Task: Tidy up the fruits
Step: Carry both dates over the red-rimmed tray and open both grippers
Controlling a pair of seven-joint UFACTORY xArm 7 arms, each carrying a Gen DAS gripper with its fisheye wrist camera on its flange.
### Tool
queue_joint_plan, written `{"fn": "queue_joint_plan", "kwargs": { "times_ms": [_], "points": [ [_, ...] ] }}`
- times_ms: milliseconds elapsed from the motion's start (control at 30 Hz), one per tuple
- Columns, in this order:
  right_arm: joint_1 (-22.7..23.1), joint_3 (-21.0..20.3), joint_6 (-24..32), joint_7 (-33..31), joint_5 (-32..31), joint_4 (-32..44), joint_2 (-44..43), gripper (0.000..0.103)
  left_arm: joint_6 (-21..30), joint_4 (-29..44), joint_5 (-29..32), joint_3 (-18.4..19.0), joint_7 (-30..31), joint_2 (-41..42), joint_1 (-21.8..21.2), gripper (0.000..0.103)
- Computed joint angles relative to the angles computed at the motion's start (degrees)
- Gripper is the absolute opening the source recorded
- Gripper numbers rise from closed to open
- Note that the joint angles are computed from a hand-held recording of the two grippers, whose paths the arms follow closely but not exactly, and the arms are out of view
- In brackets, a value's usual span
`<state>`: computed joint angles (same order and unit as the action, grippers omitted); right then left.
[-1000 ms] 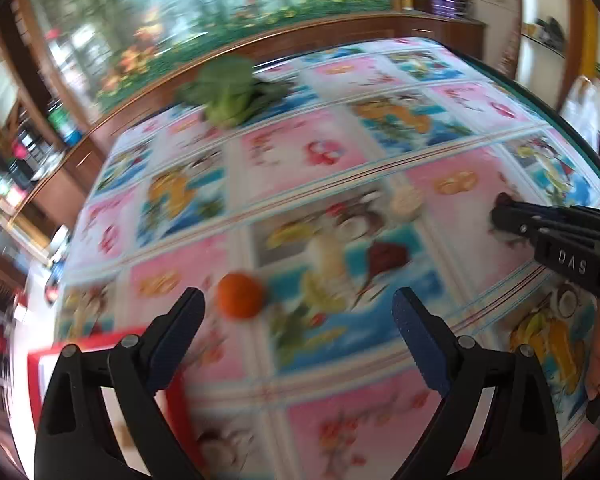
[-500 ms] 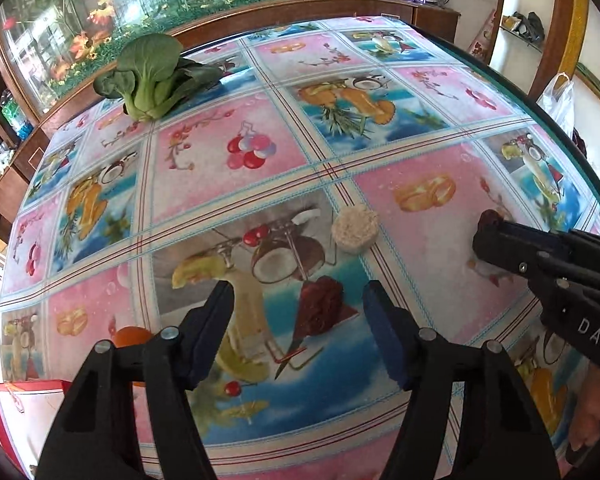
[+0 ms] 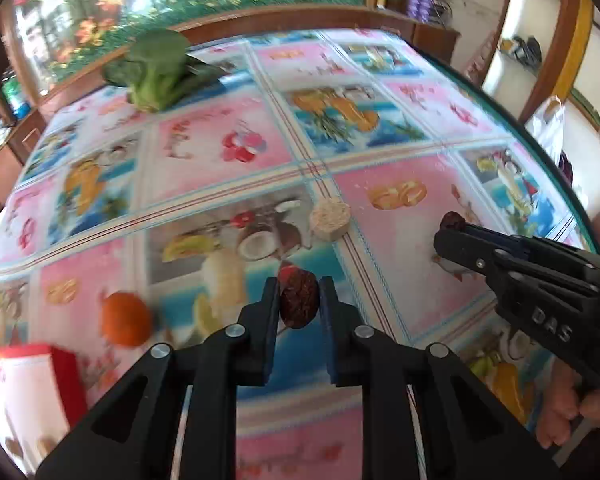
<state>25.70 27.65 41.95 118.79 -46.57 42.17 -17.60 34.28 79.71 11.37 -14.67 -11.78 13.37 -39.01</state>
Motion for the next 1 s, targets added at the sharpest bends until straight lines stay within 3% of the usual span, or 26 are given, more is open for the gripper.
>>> {"fn": "queue_joint_plan", "kwargs": {
  "times_ms": [167, 367, 600, 767, 900, 1000],
  "points": [
    [-0.66, 2.50, 2.53, 4.72, -6.12, 1.04, -0.22, 0.017, -5.50, -11.40, -2.30, -0.46, -1.86, -11.56, 2.49, 0.021],
    [2.14, 4.18, 7.63, 6.60, -14.07, 6.63, 4.10, 0.017, -9.94, -25.28, -3.27, -1.00, -3.59, -27.35, 7.24, 0.021],
    [7.94, 4.50, 10.97, 6.44, -27.87, 21.71, 19.90, 0.017, -9.15, -36.16, -5.80, 0.92, -2.89, -40.12, 13.39, 0.021],
    [11.18, 0.87, 4.58, 3.35, -31.94, 31.62, 29.48, 0.017, -7.97, -40.82, -5.93, 2.45, -2.91, -45.04, 18.87, 0.021],
    [13.41, -1.79, -0.41, -0.68, -31.40, 40.30, 36.61, 0.017, -7.56, -41.88, -6.97, 4.11, -2.07, -45.74, 21.36, 0.021],
    [16.10, -3.33, -1.09, -4.78, -30.49, 45.78, 40.68, 0.017, -8.39, -43.01, -7.61, 4.77, -1.37, -46.55, 22.47, 0.021]
  ]
}}
